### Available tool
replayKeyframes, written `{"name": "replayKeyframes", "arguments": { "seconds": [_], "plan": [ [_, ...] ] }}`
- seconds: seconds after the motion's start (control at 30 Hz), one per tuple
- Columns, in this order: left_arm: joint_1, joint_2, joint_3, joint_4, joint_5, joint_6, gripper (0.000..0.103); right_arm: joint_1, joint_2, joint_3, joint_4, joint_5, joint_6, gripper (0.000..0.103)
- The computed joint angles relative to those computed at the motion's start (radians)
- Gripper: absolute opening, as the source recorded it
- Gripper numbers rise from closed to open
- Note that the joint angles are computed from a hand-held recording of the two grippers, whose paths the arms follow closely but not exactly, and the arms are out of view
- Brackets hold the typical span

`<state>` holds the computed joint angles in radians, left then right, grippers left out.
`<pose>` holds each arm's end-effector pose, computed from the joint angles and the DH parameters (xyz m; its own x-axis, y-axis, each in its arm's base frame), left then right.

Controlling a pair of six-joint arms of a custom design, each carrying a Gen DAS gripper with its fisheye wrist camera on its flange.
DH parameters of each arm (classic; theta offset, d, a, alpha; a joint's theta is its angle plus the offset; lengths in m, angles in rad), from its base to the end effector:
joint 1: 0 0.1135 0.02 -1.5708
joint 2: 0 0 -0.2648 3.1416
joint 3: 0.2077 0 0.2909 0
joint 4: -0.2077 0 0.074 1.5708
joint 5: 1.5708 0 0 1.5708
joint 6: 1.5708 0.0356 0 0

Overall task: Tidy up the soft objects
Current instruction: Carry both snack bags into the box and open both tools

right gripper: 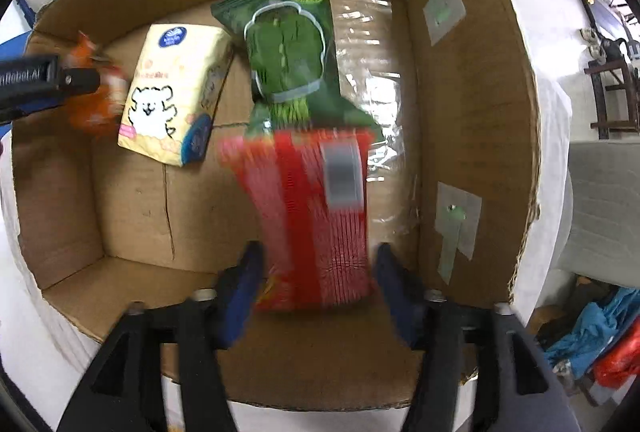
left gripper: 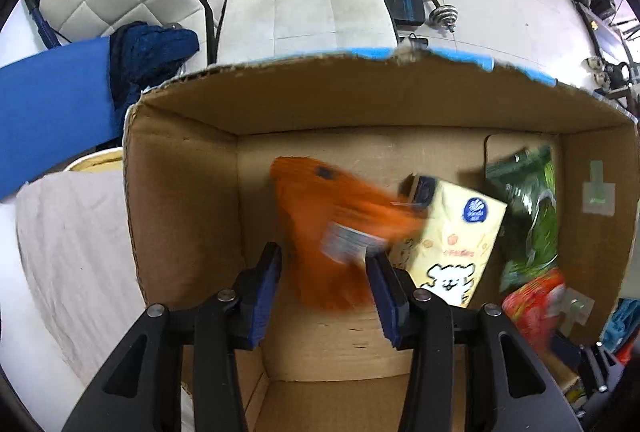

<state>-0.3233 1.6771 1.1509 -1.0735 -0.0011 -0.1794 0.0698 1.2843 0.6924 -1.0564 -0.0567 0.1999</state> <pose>0.3046 -0.1020 0.1762 -0.9893 0.1433 0.0282 0.1435 0.9896 0.0062 0.2057 0.0164 0.1493 -0.9877 0.1297 0.0871 0.1336 0.9902 0.0400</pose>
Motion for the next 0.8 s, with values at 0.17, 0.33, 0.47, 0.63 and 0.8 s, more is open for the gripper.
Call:
{"name": "replayKeyframes", "arguments": {
  "seconds": [0.17,0.33,0.47,0.63,0.8],
  "plan": [
    [0.005,-0.021,0.017,-0.005,0.002,-0.002,0.043,0.057,-0.015,0.017,-0.007,0.023,0.042,0.08],
    [0.002,-0.063,0.007,-0.024,0.008,-0.004,0.044,0.079,-0.015,0.029,-0.016,0.009,0.071,0.08],
    [-0.001,-0.126,-0.03,-0.029,-0.004,-0.005,0.044,0.08,-0.031,0.029,-0.031,0.002,0.076,0.081],
    [-0.025,-0.271,-0.129,-0.044,-0.005,-0.027,0.044,0.074,-0.074,0.033,-0.065,-0.004,0.067,0.082],
    [-0.046,-0.4,-0.199,-0.077,-0.009,-0.054,0.044,0.091,-0.165,0.026,-0.116,-0.003,0.079,0.099]
  ]
}}
